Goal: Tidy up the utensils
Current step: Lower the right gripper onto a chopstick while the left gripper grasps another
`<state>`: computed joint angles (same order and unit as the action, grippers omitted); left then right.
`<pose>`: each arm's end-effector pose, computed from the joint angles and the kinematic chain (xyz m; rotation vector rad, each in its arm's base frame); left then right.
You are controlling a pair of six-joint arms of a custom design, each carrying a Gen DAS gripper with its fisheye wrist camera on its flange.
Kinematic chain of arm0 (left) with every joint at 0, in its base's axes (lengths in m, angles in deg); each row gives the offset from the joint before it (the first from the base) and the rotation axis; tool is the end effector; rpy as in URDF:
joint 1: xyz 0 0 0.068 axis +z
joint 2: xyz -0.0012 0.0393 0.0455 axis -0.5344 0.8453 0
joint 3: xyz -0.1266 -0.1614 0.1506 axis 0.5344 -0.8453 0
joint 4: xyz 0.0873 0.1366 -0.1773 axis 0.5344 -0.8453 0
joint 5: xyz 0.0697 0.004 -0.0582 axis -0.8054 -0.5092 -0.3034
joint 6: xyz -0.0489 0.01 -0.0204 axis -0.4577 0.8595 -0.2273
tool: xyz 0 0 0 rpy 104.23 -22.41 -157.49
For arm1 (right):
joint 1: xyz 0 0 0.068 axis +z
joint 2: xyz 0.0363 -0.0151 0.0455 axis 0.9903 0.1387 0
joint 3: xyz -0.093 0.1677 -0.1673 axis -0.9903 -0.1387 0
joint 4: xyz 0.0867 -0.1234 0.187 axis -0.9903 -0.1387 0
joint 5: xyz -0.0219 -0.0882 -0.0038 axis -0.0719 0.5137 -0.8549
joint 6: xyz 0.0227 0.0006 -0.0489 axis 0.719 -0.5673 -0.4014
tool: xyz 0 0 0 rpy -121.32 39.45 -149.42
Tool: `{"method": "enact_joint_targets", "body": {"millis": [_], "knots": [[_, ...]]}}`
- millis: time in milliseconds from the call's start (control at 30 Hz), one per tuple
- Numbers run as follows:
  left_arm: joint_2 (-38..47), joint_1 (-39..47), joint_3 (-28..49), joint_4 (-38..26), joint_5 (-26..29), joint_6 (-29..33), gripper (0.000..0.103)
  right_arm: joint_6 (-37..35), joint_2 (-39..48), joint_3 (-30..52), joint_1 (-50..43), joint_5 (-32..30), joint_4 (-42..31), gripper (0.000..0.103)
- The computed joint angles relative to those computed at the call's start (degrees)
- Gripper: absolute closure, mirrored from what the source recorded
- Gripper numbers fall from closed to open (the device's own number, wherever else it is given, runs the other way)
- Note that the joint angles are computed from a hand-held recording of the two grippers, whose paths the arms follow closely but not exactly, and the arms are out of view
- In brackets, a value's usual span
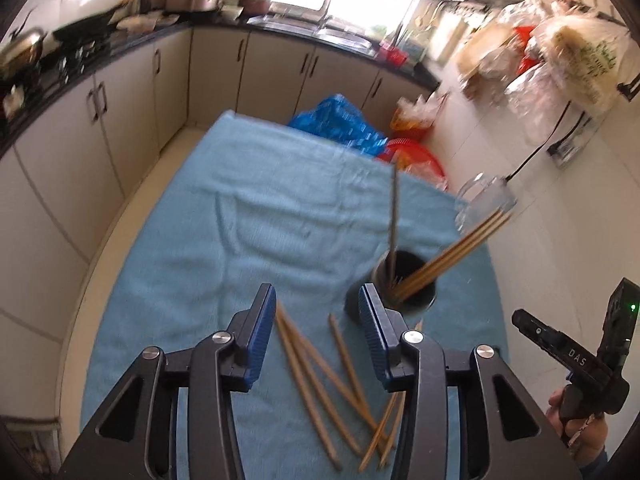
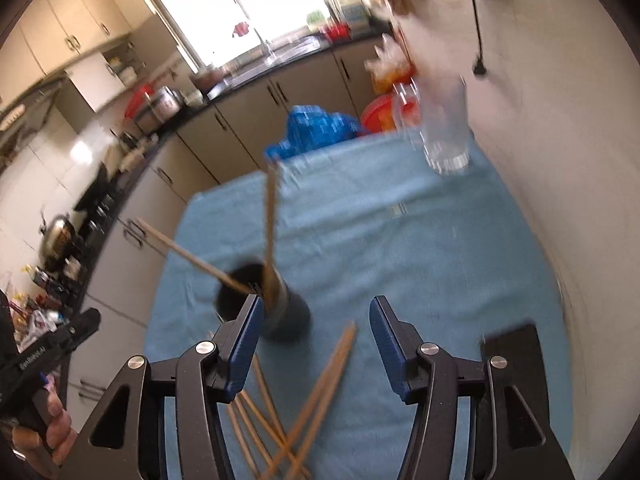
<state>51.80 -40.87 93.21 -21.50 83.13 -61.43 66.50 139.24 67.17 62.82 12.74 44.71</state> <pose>0.3088 -0.0509 0.2360 -0.2037 2.5043 -0.3598 0.3081 -0.0906 0.1965 0.2398 2.4844 0.4586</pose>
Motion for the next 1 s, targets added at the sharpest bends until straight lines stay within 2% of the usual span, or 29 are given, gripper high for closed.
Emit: {"method": "enact_joint_targets", "body": {"millis": [233, 433, 500, 600, 667, 767, 1000], "knots": [[-1.9, -2.27, -11.82, 2.98, -1.74, -5.07, 0.059, -4.9, 2.63, -8.64, -4.31, 0.55, 0.72, 0.043], [-1.05, -2.81, -17.96, 3.91, 0.26, -9.14, 0.058, -6.61, 6.13, -11.73, -4.63, 0.64, 0.64, 0.044], [-1.7, -2.39, -19.43, 4.09, 0.56, -9.12, 0.058, -6.7, 7.67, -10.94, -4.89, -0.79, -0.13, 0.062], [-3.05, -2.59, -20.58, 3.66, -0.23, -8.6, 0.058, -6.12, 10.56, -8.45, -4.59, -1.85, -0.99, 0.07], [-3.9, -2.03, -21.51, 3.55, 0.0, -8.18, 0.058, -4.84, 13.08, -6.04, -3.96, -2.4, -1.73, 0.071], [-4.15, -0.63, -21.54, 2.97, 0.55, -7.31, 0.058, -1.4, 17.35, -1.79, -1.46, -2.54, -3.04, 0.079], [-5.19, 4.49, -23.08, 2.54, 2.05, -3.34, 0.058, 3.37, 25.42, 6.3, 3.76, 0.07, -4.1, 0.084]]}}
